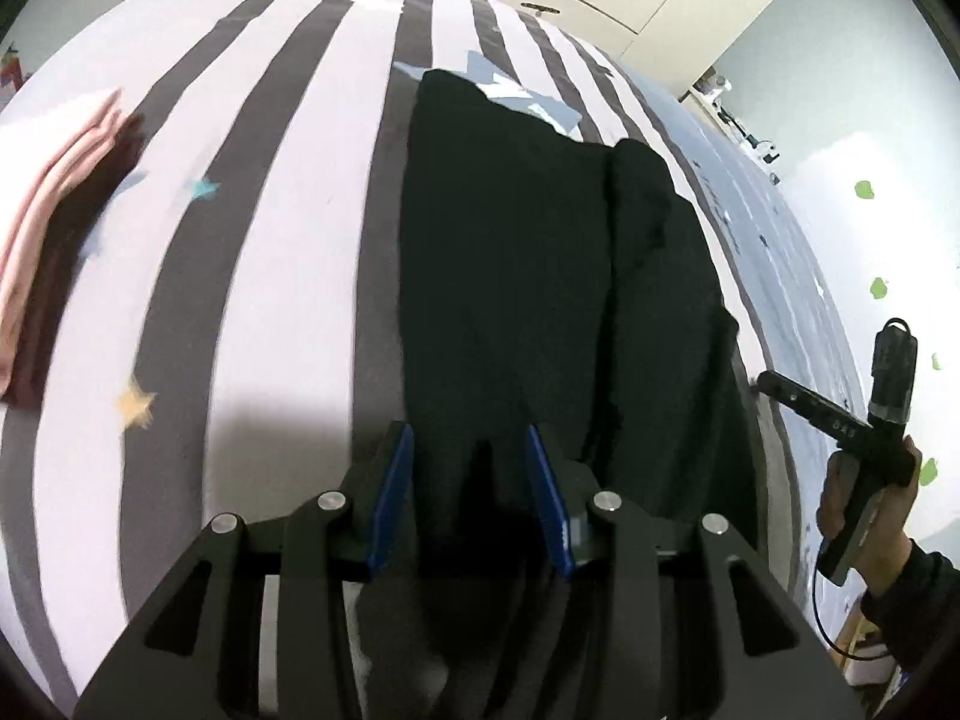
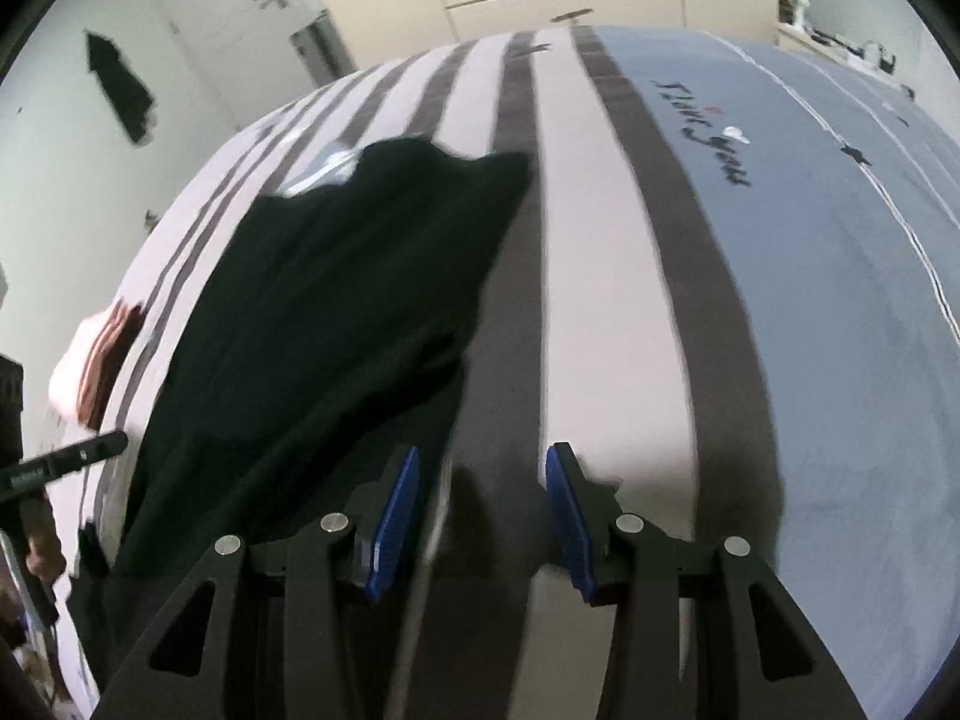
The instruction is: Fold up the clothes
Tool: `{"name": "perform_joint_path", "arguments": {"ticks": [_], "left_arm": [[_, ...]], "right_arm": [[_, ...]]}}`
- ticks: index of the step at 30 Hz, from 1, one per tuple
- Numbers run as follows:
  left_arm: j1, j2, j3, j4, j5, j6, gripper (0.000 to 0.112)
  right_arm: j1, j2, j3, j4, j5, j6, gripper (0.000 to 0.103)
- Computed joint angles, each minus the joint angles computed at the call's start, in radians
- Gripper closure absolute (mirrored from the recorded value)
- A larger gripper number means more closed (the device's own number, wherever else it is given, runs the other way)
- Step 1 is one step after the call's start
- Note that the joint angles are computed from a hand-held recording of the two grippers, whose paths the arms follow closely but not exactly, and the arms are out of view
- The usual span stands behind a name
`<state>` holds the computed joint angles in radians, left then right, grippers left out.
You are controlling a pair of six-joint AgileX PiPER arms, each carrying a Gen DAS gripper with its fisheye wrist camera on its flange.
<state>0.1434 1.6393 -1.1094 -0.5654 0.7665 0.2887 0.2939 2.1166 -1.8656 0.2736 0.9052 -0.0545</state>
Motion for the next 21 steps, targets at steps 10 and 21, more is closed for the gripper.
{"name": "perform_joint_path", "arguments": {"ticks": [10,21], "left_arm": [[-0.041,-0.117,0.142,-0.047,0.095,0.122,0.076],[-0.114,-0.029,0.069,-0.017,0.117,0.122,0.076]], "right_arm": [[0.079,-0.086,0.171,0.067,-0.059,-0.012,0.063],[0.11,-0.051,0.158,0.041,-0.056,0.026,0.061]]}}
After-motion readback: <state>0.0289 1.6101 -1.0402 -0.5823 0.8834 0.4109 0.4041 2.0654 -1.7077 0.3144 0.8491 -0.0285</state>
